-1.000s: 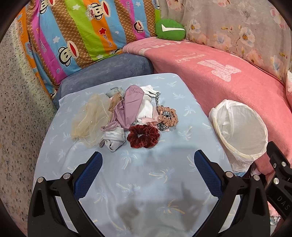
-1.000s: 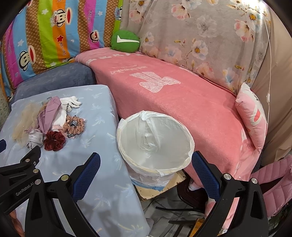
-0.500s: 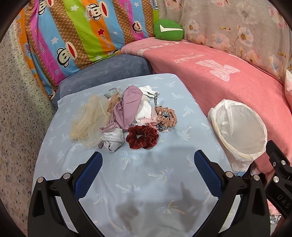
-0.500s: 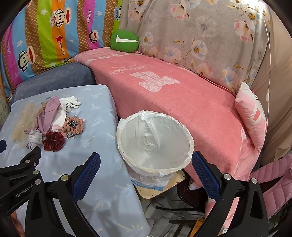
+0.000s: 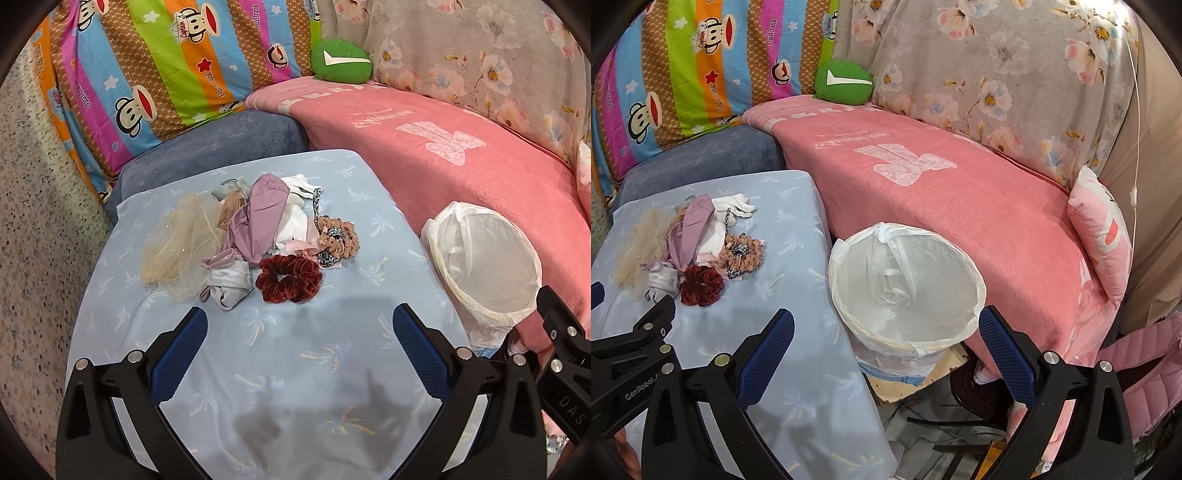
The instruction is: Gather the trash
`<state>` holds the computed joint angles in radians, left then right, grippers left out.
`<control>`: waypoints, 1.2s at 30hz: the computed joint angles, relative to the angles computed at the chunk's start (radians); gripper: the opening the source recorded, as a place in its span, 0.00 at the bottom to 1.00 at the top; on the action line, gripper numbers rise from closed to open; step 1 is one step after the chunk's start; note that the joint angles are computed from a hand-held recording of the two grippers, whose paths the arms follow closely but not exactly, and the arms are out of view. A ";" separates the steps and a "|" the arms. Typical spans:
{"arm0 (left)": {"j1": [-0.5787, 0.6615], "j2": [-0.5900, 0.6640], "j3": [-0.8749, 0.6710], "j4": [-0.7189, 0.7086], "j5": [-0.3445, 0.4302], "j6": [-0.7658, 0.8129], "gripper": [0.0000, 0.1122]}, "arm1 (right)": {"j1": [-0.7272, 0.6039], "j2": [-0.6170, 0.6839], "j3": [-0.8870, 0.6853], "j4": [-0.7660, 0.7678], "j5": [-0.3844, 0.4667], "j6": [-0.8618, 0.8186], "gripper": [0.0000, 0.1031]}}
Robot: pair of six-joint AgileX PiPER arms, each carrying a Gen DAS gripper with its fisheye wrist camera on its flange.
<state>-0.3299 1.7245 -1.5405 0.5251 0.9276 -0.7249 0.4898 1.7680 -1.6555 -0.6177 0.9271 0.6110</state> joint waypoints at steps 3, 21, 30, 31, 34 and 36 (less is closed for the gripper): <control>0.000 0.000 0.000 0.000 0.000 0.000 0.86 | 0.001 0.001 0.000 -0.003 0.001 0.003 0.94; 0.006 0.000 0.003 0.001 -0.008 0.001 0.86 | 0.006 0.003 0.004 -0.004 0.003 0.016 0.94; 0.007 -0.002 0.000 -0.001 -0.005 0.005 0.86 | 0.001 0.001 0.001 0.000 0.004 0.010 0.94; 0.007 -0.002 0.000 -0.001 -0.006 0.005 0.86 | 0.001 0.001 0.001 0.001 0.004 0.010 0.94; 0.007 -0.002 -0.001 -0.001 -0.006 0.005 0.86 | 0.001 0.001 0.001 -0.001 0.003 0.012 0.94; 0.006 -0.002 0.000 0.000 -0.005 0.003 0.86 | 0.000 0.000 0.001 0.001 0.003 0.010 0.94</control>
<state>-0.3239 1.7229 -1.5406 0.5253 0.9223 -0.7218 0.4900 1.7684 -1.6543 -0.6165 0.9296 0.6215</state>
